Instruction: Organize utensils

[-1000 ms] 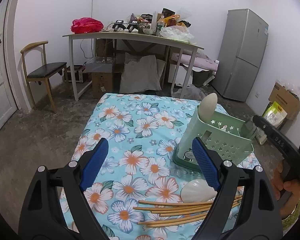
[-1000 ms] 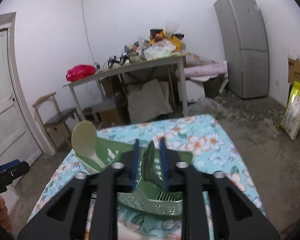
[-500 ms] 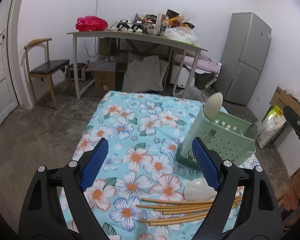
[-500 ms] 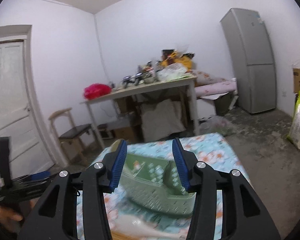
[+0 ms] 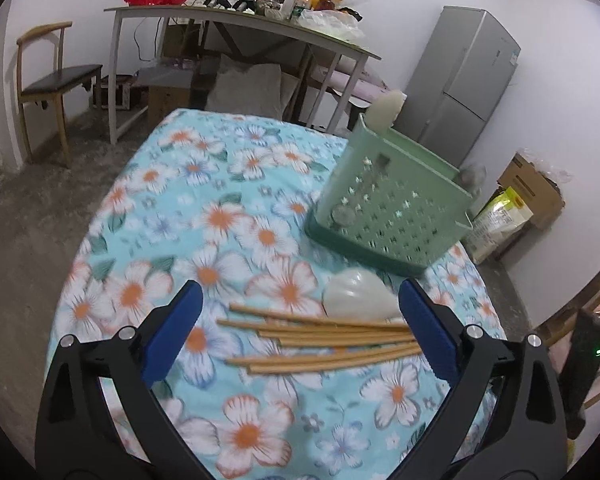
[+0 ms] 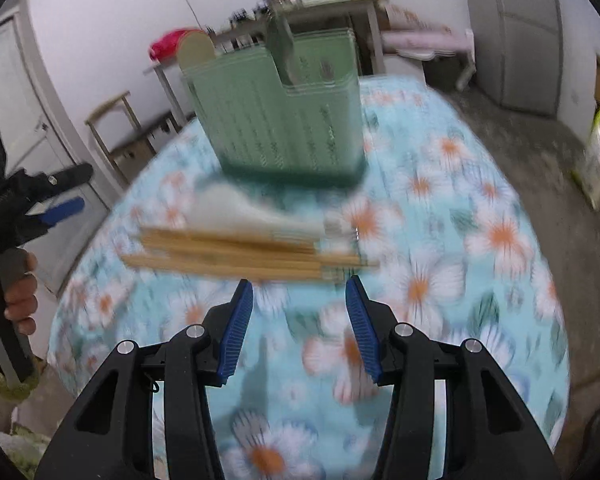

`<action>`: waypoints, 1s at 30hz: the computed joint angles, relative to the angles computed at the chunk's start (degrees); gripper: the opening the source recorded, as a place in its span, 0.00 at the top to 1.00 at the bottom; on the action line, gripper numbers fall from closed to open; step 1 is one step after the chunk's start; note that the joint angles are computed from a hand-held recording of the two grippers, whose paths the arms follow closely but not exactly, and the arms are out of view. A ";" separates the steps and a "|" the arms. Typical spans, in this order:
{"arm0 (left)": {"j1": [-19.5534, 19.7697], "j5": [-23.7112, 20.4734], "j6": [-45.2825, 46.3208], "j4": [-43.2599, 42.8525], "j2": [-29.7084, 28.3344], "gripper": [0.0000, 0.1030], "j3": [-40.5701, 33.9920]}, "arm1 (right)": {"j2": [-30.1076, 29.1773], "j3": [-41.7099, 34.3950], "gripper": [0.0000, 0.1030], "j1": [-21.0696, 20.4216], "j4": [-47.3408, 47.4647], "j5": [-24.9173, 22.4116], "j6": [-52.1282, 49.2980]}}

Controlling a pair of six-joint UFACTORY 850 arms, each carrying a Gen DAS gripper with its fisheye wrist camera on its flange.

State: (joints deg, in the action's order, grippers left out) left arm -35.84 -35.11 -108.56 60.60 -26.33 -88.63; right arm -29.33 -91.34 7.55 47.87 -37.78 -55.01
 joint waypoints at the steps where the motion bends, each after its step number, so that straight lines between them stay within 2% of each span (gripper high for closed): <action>1: -0.28 0.11 -1.64 1.32 0.30 0.08 0.76 | 0.06 0.59 0.54 0.10 -1.10 -0.18 1.32; 3: -0.71 0.81 -5.32 4.22 0.78 0.08 2.21 | 0.21 1.28 0.54 0.60 -2.20 -0.22 2.84; 8: -0.41 2.18 -9.05 5.42 1.07 0.08 3.07 | -0.81 -0.27 0.54 1.77 -2.38 -0.28 3.92; 12: 0.13 2.81 -4.33 4.56 0.06 0.08 2.00 | -1.98 -2.32 0.54 2.48 -2.33 -0.33 3.74; 14: 0.85 1.96 3.39 -1.07 -1.76 0.08 -0.71 | -2.98 -3.80 0.54 2.72 -1.65 -0.45 3.55; 16: 1.46 2.01 6.88 -3.49 -2.85 0.08 -2.02 | -4.45 -6.01 0.56 2.98 -0.94 -1.28 3.89; 18: 1.74 1.86 7.30 -2.96 -3.99 0.08 -3.02 | -7.61 -10.89 0.58 2.88 0.39 -5.07 5.01; 22: 1.42 -1.75 12.09 -4.22 -7.26 0.09 -6.57 | -14.92 -21.95 0.59 3.47 -0.43 -12.92 7.71; 26: 1.17 -6.15 18.93 -8.05 -10.03 0.31 -9.48 | -22.87 -34.18 0.59 4.82 -2.99 -19.03 10.47; 29: 2.10 -4.48 19.36 -11.13 -9.57 0.49 -7.86 | -29.53 -44.86 0.59 5.59 -5.22 -24.30 13.83; 30: 2.40 -3.64 18.90 -11.79 -9.25 0.55 -7.12 | -33.16 -50.83 0.59 5.83 -6.17 -27.73 15.79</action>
